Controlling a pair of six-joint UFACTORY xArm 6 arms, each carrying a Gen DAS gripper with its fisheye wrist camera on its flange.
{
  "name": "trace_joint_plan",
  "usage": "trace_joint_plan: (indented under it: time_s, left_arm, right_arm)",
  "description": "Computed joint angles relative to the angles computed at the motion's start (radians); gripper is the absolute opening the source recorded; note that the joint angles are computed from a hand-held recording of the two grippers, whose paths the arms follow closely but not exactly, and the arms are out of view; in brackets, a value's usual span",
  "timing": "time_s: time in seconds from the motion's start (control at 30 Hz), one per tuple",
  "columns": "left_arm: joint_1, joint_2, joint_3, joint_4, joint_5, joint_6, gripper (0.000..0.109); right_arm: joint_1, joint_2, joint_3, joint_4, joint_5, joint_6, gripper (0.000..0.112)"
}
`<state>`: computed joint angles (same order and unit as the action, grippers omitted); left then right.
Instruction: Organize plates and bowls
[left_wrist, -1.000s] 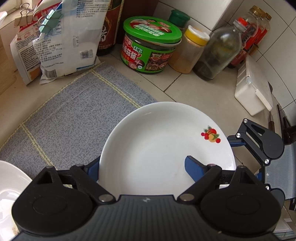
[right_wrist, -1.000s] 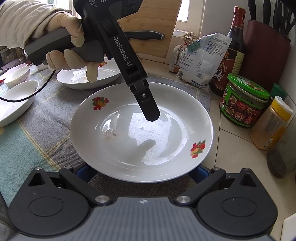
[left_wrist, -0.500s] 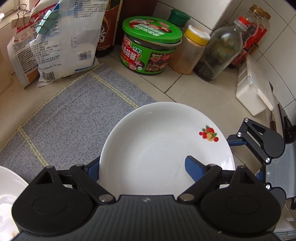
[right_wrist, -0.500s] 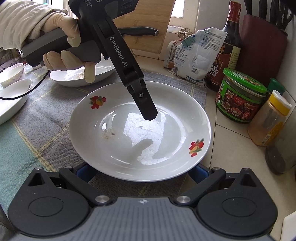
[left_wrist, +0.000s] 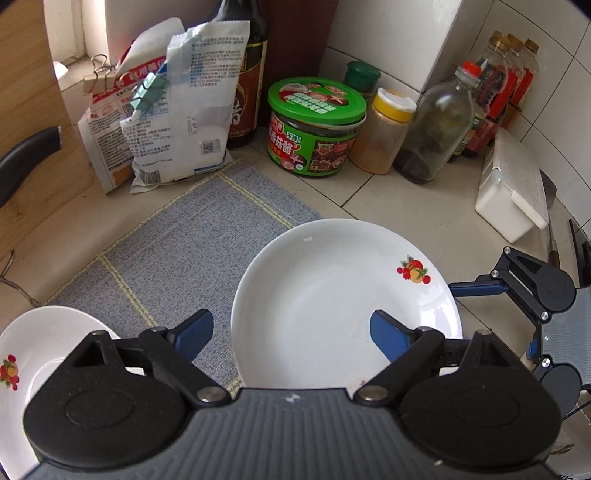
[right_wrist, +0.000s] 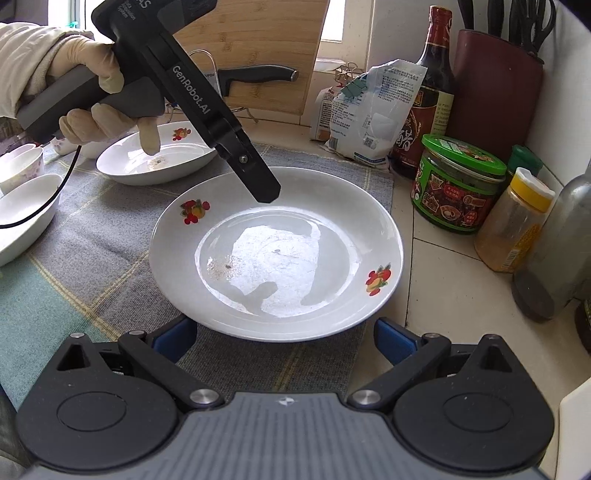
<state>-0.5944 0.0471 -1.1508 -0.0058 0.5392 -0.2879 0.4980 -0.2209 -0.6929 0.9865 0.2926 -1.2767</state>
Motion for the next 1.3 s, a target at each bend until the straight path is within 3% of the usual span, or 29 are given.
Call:
trace_joint_plan:
  time_s: [0.3, 0.53, 0.93, 1.1, 1.3]
  left_arm:
    - [-0.080, -0.208, 0.140, 0.291, 0.019, -0.320, 0.092]
    - [-0.190, -0.397, 0.288, 0.558, 0.101, -0.687, 0.093]
    - [-0.456, -0.592, 0.456, 0.785, 0.414, -1.228, 0.093]
    - [-0.552, -0.657, 0.509, 0.820, 0.519, -1.344, 0.093]
    - [-0.647, -0.745, 0.564, 0.823, 0.622, -1.385, 0.093]
  right_arm:
    - [0.043, -0.104, 0.087, -0.136, -0.093, 0.235, 0.103]
    - [0.076, -0.165, 0.134, -0.379, -0.132, 0.550, 0.103]
    - [0.209, -0.216, 0.175, -0.298, -0.091, 0.481, 0.103]
    - [0.257, -0.228, 0.190, -0.307, -0.096, 0.517, 0.103]
    - [0.311, -0.215, 0.197, -0.358, -0.106, 0.632, 0.103]
